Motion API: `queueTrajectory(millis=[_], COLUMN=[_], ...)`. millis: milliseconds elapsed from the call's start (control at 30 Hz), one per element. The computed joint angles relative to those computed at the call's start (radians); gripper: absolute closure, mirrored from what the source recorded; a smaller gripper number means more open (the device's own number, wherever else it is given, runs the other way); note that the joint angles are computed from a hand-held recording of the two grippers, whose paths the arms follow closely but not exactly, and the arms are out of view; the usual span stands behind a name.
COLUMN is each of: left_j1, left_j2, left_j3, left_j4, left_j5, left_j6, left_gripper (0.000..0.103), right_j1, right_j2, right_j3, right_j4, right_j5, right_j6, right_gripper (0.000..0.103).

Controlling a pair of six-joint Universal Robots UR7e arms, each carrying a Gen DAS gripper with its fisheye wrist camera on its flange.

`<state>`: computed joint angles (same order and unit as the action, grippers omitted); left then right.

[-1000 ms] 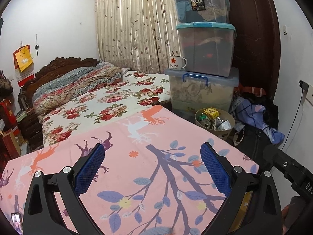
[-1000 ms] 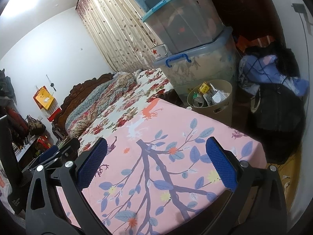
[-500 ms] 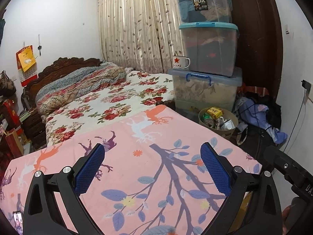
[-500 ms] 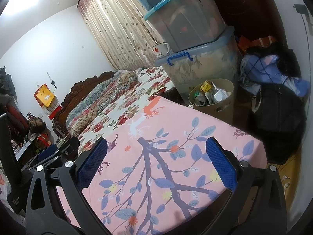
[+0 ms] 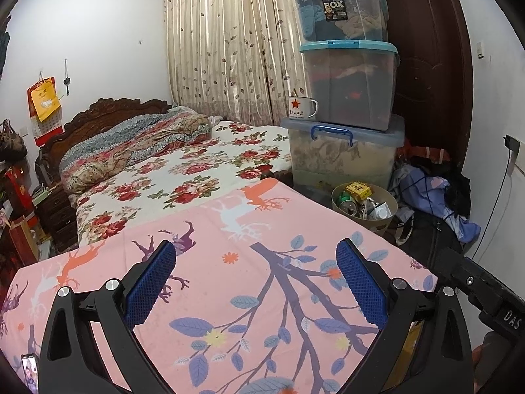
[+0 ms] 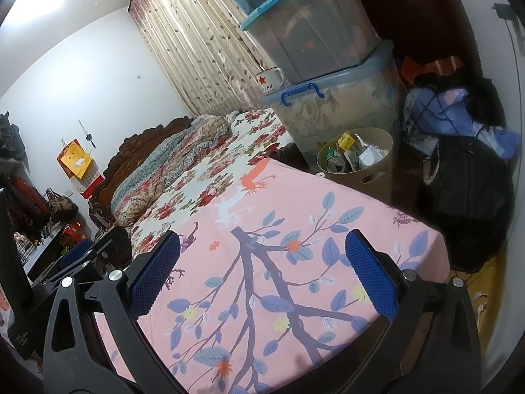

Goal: Collect trash

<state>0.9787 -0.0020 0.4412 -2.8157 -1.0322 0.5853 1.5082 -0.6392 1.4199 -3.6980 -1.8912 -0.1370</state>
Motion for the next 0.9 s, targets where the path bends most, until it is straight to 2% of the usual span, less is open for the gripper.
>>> queueTrajectory(millis=[267, 900], left_j1=[0.0, 0.002], left_j2=[-0.013, -0.061], left_j3=[0.023, 0.113], left_j4=[-0.011, -0.066], left_j5=[-0.011, -0.071], left_j6=[-0.002, -0.003], left_gripper=[0.009, 0.009], right_j1=[-0.005, 0.0], right_j2=[0.004, 0.011], right_j3=[0.001, 0.0], right_j4=[0.01, -0.034], right_j5=[0.004, -0.007], right_j6=[0.016, -0.026], right_gripper=[0.003, 0.003])
